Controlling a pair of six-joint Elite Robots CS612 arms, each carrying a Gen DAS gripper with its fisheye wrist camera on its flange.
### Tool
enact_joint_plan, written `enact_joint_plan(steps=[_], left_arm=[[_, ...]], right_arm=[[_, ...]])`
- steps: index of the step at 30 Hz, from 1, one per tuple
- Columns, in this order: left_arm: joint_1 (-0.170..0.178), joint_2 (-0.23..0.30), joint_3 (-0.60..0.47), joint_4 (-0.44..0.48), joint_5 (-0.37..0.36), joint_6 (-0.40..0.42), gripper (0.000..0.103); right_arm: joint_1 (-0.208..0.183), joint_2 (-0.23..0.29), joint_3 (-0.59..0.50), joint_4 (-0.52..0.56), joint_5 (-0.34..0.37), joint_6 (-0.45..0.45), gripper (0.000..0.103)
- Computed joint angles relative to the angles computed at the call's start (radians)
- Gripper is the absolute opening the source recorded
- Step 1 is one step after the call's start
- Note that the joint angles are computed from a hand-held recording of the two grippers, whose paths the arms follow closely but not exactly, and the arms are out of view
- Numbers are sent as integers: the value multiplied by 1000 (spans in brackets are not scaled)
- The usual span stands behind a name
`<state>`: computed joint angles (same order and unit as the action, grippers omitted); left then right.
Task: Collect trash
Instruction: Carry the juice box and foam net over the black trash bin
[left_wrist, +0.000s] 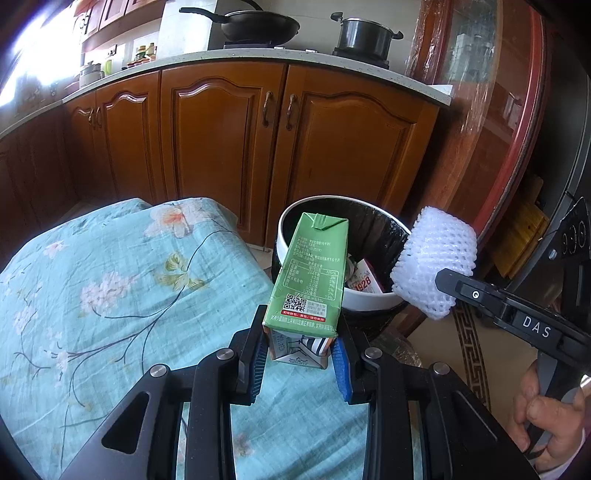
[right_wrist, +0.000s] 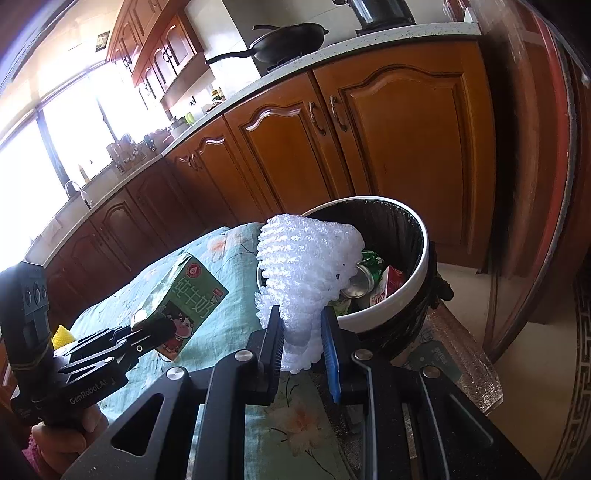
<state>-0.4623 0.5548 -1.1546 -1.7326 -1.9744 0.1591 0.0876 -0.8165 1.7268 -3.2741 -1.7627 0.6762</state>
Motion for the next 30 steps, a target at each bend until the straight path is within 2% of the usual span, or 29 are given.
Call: enact_joint_plan(steps=[16,30], left_arm=[[-37,-58,104,-64,22,39,29],[-58,-112,212,-85,69,50,29]], right_arm=[[-38,5,-35,87,0,-48,20],[-76,15,-71,165,53,-88,21]])
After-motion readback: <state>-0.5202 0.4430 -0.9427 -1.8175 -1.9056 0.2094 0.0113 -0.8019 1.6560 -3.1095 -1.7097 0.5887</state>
